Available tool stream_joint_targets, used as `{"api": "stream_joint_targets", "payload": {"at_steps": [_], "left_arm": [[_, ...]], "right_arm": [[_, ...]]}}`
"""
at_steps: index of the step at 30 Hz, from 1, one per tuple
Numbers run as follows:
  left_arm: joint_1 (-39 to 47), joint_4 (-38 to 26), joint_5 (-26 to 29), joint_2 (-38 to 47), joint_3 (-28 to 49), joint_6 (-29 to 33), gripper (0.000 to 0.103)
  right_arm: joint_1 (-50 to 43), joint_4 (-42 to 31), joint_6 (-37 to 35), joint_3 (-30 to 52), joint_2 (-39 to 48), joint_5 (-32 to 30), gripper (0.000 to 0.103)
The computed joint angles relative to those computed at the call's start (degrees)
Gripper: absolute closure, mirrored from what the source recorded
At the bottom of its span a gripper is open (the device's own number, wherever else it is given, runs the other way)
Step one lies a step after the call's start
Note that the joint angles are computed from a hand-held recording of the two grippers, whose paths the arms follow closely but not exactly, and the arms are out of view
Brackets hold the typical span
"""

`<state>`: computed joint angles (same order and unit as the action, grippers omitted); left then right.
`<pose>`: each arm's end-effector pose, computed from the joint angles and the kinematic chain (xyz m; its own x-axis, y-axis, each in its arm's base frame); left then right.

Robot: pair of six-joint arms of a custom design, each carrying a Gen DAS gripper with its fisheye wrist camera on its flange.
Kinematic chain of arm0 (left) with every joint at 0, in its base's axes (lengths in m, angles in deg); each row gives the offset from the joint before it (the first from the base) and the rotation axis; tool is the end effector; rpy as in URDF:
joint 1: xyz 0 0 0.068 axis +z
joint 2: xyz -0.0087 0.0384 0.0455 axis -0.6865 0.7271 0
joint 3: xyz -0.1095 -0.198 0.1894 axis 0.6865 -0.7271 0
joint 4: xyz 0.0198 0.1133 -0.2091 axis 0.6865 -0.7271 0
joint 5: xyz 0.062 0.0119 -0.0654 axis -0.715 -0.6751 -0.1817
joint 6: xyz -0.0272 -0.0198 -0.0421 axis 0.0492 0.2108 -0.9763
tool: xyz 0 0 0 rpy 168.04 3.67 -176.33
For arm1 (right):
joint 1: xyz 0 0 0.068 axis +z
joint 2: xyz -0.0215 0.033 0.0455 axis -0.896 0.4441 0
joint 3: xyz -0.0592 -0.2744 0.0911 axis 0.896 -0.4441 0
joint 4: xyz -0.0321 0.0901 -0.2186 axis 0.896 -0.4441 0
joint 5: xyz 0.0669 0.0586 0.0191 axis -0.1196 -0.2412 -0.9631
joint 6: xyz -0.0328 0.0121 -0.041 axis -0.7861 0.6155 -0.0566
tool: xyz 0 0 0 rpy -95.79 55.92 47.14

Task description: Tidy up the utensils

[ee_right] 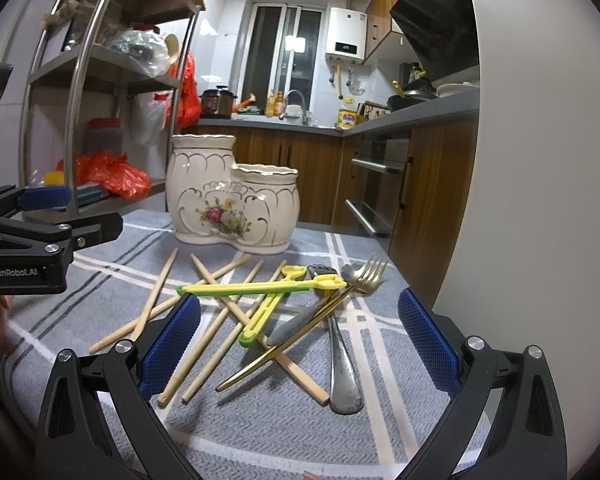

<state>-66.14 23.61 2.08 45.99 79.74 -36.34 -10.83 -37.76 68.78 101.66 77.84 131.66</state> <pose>0.2784 -0.1137 0.2362 -0.3274 0.2052 -0.9223 0.3359 0.9377 0.0894 0.1943 0.2085 0.1787 -0.2965 -0.0637 -0.9529 0.0563 0.9949 -0.0840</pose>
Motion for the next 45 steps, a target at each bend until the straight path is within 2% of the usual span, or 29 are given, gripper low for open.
{"api": "stream_joint_targets", "payload": {"at_steps": [27, 33, 36, 38, 39, 43, 45], "left_arm": [[-0.2, -0.1, -0.3, -0.7, -0.1, 1.2, 0.005], [1.3, 1.6, 2.3, -3.1, -0.9, -0.5, 0.005], [2.9, -0.1, 6.9, -3.3, 0.4, -2.2, 0.005], [5.2, -3.1, 13.7, -2.9, 2.3, -2.7, 0.005], [5.4, -4.7, 14.0, -2.7, 3.3, -2.6, 0.005], [4.0, -7.8, 8.5, -1.9, 5.2, 0.9, 0.005], [3.9, -9.3, 6.0, -1.1, 6.3, 1.8, 0.005]], "right_arm": [[0.8, 0.2, -0.5, -0.5, -1.3, -2.0, 0.005], [-0.2, -3.0, 2.2, 0.0, -2.6, -2.7, 0.005], [-1.8, -6.7, 4.3, 0.5, -4.1, -5.3, 0.005], [-3.3, -9.4, 6.1, 0.8, -5.2, -8.1, 0.005], [-4.7, -12.0, 8.0, 1.4, -6.0, -10.3, 0.005], [-8.9, -17.8, 12.9, 3.1, -8.4, -16.9, 0.005], [-10.3, -21.2, 13.6, 5.5, -8.3, -18.3, 0.005]]}}
